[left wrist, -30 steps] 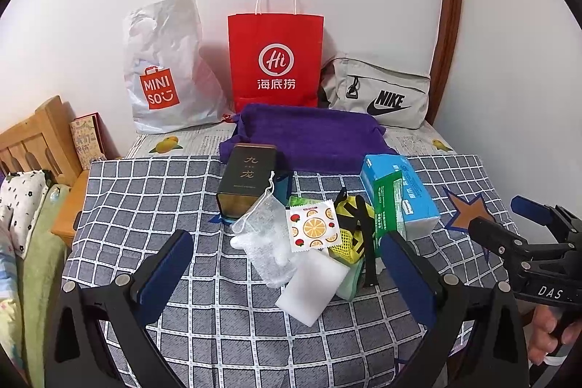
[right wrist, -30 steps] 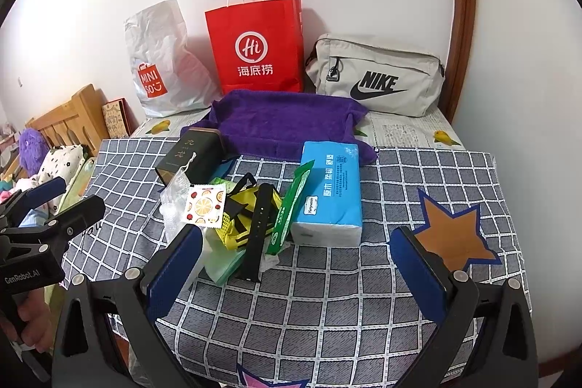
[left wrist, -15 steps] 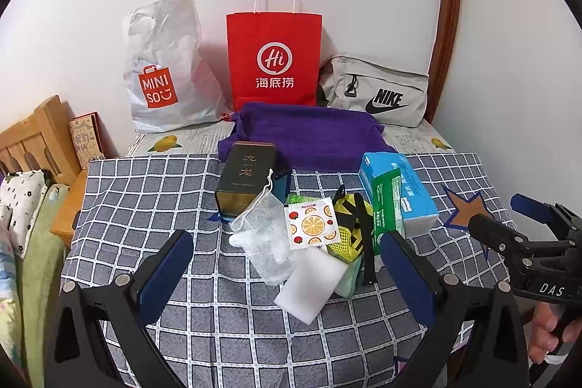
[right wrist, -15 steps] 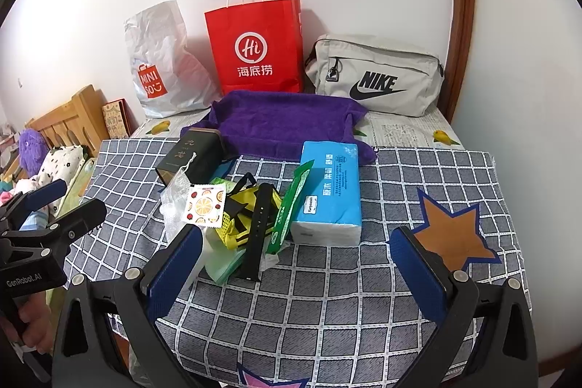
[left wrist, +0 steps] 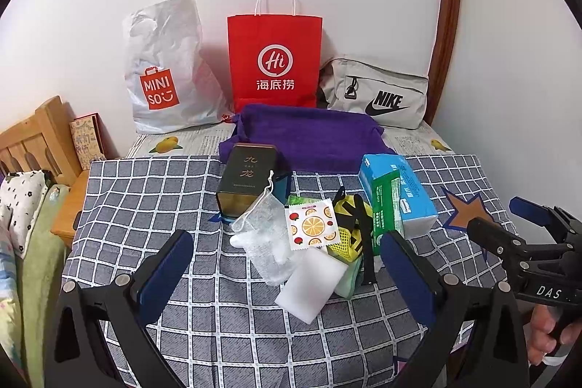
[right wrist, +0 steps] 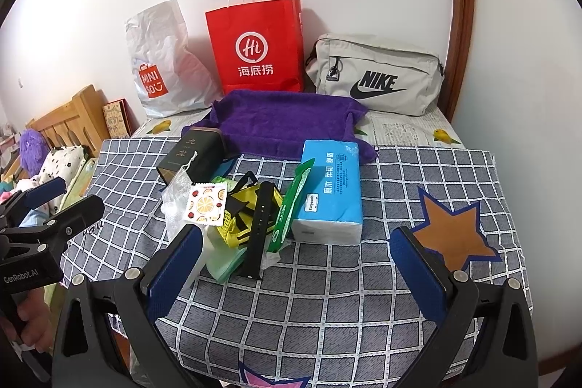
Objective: Organize soft objects
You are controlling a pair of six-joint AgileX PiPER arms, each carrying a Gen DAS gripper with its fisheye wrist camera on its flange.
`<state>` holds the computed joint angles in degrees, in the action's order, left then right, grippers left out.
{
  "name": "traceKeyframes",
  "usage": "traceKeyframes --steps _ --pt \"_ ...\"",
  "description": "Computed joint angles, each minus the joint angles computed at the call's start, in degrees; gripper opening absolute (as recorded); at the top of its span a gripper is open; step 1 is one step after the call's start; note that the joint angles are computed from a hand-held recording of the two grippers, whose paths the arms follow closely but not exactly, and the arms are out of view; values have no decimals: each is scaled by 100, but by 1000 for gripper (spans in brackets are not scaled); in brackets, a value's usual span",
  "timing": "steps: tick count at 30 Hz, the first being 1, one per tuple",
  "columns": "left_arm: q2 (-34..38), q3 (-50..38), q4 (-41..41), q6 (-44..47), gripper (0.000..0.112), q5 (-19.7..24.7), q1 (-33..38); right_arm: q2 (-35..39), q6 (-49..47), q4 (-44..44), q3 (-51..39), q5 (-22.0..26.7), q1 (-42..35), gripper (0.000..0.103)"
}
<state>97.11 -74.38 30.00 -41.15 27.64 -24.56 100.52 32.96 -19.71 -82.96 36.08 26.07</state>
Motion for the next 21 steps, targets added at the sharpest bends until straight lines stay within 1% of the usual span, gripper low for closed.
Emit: traceKeyframes --steps 18,21 --pt "-43 60 92 -77 103 -34 -28 -11 46 -58 18 -44 0 102" --pt "-20 42 -38 67 103 -29 -10 -41 108 -127 95 -137 -4 102"
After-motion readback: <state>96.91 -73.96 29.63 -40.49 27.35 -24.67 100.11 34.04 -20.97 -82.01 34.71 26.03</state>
